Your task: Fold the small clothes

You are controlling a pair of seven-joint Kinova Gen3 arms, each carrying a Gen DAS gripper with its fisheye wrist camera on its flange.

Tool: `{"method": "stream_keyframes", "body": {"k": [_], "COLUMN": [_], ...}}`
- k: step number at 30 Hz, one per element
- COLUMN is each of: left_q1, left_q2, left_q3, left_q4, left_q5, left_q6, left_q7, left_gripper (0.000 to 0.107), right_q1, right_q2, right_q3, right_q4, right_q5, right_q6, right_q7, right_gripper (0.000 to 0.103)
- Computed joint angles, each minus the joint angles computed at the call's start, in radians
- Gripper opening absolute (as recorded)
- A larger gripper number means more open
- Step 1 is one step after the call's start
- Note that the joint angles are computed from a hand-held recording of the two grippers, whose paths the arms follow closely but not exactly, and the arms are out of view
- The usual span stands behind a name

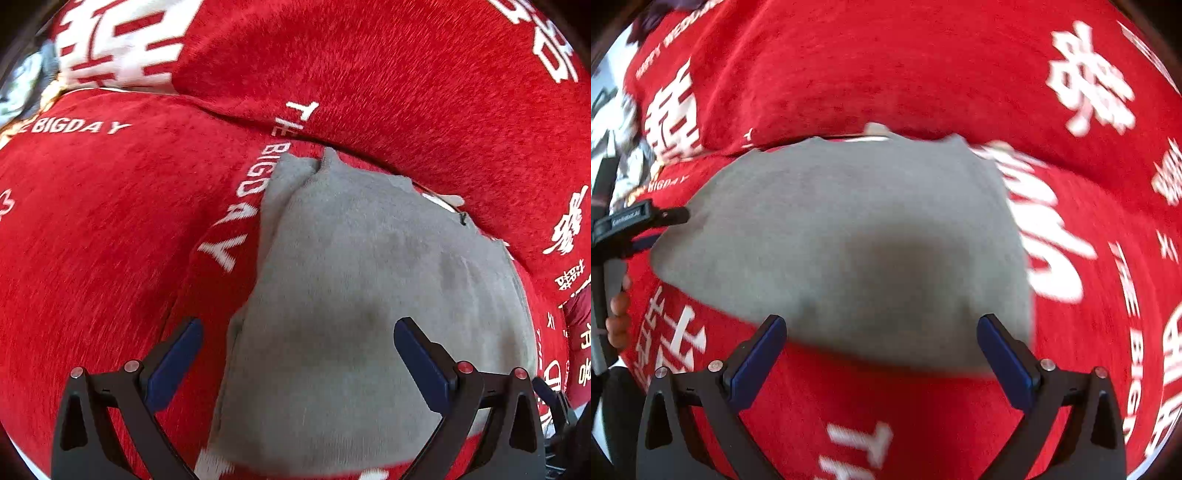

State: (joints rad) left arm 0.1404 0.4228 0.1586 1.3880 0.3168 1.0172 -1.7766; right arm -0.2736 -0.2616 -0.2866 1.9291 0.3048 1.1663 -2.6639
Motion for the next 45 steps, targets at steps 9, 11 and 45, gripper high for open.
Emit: {"method": "stream_keyframes", "body": {"k": [9, 11, 45], "left_q1": [0.052, 0.05, 0.067], "left_q2": [0.112, 0.1, 0.045], "left_q3": [0.014, 0.01, 0.025], "left_q4": [-0.13, -0.107, -0.209], "left_q5": [-0.034, -0.024, 0.019], "left_q6": [0.086, 0.049, 0.12], "left_q7": [0.016, 0.0, -0.039], "left_gripper": [0.101, 0.081, 0.016], "right_q1": [-0.004, -0.006, 0.072], "right_q2": [0.25, 0.254, 0.54], "right_q3": [0.136, 0.15, 0.303], "right_q4": [-0.125, -0.125, -0.392], "right_q5": [-0.024, -0.027, -0.037], "right_q6": [-0.043, -0.057, -0.022], "right_q7": [0.168, 0.174, 0.324], "right_gripper": [0.103, 0.103, 0.103]}}
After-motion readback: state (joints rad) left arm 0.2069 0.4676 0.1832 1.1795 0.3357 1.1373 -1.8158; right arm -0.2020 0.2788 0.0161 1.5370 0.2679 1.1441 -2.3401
